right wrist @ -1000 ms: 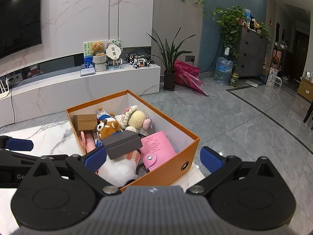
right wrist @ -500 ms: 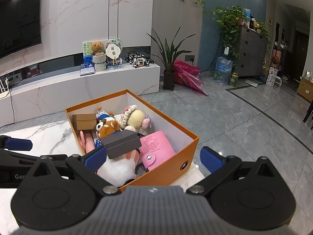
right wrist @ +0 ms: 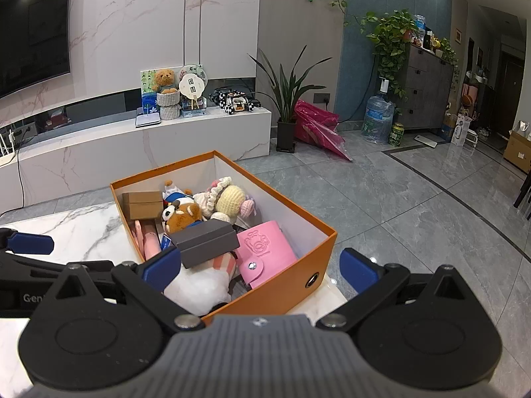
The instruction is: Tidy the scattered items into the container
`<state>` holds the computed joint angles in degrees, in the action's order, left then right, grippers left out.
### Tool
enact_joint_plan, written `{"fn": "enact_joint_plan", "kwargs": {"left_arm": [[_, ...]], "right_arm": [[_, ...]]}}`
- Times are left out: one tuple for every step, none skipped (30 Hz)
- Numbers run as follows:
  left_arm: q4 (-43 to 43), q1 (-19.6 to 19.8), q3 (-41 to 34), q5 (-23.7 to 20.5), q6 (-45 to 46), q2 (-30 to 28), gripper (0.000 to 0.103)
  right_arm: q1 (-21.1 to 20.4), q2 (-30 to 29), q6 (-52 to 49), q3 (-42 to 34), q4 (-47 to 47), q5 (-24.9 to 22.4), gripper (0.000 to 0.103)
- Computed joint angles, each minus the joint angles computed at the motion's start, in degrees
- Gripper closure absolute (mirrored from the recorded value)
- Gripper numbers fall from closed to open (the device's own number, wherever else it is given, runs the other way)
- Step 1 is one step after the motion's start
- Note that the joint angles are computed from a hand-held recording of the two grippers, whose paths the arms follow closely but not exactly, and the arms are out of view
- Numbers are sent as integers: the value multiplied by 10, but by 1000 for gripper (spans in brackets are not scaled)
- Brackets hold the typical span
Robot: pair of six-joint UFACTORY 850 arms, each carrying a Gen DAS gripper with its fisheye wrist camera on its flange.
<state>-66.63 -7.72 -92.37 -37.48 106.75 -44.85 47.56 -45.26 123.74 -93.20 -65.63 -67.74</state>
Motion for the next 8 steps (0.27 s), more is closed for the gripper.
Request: {"fn": "enact_joint_plan", "kwargs": {"left_arm": [[0,0,0,0,0,0,10],[1,0,0,0,-1,0,10],[1,1,0,-2,0,0,10],[-2,2,2,-6,6,0,10],[-11,3,5,-8,16,2,10],[-21,4,9,-7,27,4,10],[-27,4,12,-7,35,5,10],[-29,4,13,-6,39,6,10]], "right_arm": [[0,0,0,0,0,0,1],[0,0,1,0,0,0,1],[0,0,1,0,0,0,1],[0,0,0,0,0,0,1],[0,0,0,0,0,0,1],[0,0,0,0,0,0,1],[0,0,0,0,0,0,1],[0,0,0,0,0,0,1]]}}
